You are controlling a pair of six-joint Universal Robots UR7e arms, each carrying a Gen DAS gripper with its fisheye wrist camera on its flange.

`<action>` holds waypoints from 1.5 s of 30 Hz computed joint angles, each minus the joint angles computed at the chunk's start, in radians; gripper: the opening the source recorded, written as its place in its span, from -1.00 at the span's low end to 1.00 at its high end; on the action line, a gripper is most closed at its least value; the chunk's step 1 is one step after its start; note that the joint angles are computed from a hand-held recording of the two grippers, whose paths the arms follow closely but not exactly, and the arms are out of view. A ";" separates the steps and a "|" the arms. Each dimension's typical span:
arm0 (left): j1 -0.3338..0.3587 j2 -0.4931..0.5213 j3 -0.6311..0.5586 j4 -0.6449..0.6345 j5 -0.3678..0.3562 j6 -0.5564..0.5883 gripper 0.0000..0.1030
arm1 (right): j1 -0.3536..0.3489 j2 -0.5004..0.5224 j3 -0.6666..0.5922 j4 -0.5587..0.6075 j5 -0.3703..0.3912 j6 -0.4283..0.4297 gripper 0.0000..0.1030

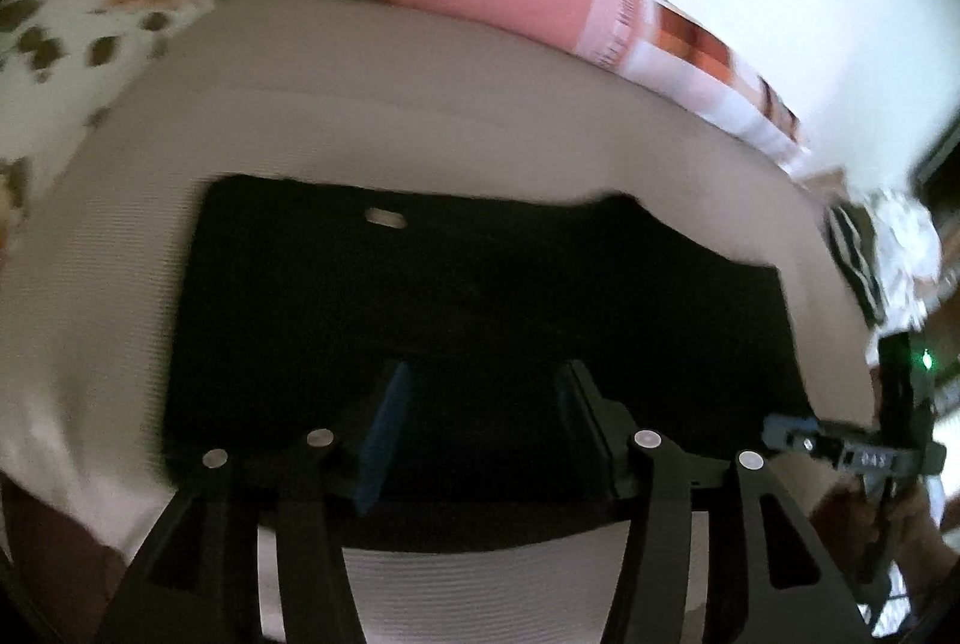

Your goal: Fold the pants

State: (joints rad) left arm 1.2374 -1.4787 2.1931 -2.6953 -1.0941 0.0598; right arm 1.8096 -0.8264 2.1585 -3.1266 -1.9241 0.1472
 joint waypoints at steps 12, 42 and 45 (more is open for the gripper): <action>0.228 -0.024 -0.172 0.150 -0.122 -0.027 0.05 | 0.057 0.134 -0.218 0.201 0.075 -0.028 -0.14; 0.485 0.345 -0.759 0.857 -0.722 0.247 -0.28 | 0.103 0.222 -0.494 0.388 -0.049 0.140 -0.07; 0.474 0.336 -0.717 0.777 -0.714 0.222 -0.35 | 0.107 0.223 -0.484 0.365 -0.027 0.131 -0.07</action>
State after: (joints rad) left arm 1.7112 -1.1430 1.4763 -1.9187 -1.8079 0.2819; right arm 1.9162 -0.6039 1.6743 -2.7619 -1.9514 0.2783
